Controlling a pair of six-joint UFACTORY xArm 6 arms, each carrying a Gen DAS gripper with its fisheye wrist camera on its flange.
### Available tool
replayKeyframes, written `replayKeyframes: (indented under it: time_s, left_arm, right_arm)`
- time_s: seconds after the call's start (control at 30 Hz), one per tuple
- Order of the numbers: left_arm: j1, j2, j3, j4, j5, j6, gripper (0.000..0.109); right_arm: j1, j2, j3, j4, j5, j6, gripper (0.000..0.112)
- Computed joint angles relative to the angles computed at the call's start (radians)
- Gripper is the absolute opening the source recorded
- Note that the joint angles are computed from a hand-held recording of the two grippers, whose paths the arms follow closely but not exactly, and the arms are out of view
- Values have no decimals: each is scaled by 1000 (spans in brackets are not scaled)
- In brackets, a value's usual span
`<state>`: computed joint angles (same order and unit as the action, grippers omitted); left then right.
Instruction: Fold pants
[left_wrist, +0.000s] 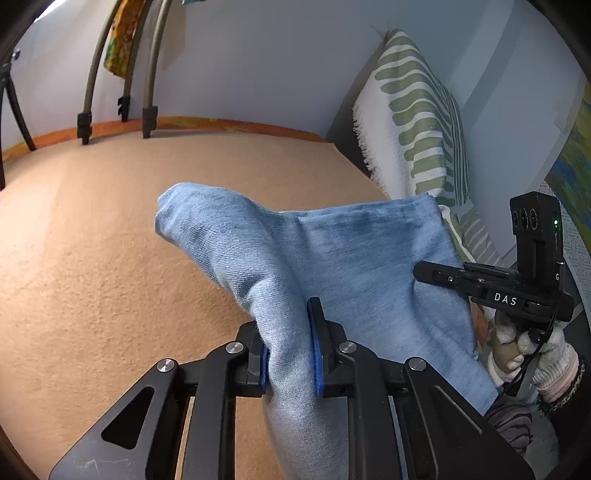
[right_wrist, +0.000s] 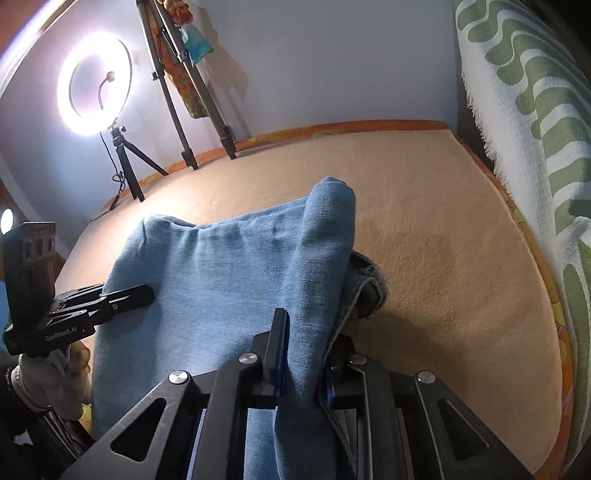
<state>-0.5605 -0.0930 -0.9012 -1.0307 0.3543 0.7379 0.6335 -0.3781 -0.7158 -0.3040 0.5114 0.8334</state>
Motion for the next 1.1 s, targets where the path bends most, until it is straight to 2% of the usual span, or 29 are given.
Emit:
replayKeyframes:
  time_s: [0.37, 0.53, 0.83, 1.1]
  left_arm:
    - [-19, -80, 8, -65, -9, 91, 13]
    - [-9, -54, -46, -84, -7, 99, 12]
    - [6, 101, -270, 24, -21, 16, 12]
    - [28, 312, -530, 175, -35, -78, 12]
  right_arm:
    - [49, -31, -51, -116, 52, 92, 10]
    - [46, -20, -101, -152, 52, 105, 9]
    - [-49, 86, -235, -148, -18, 43, 9]
    - [-178, 283, -444, -54, -77, -134, 9]
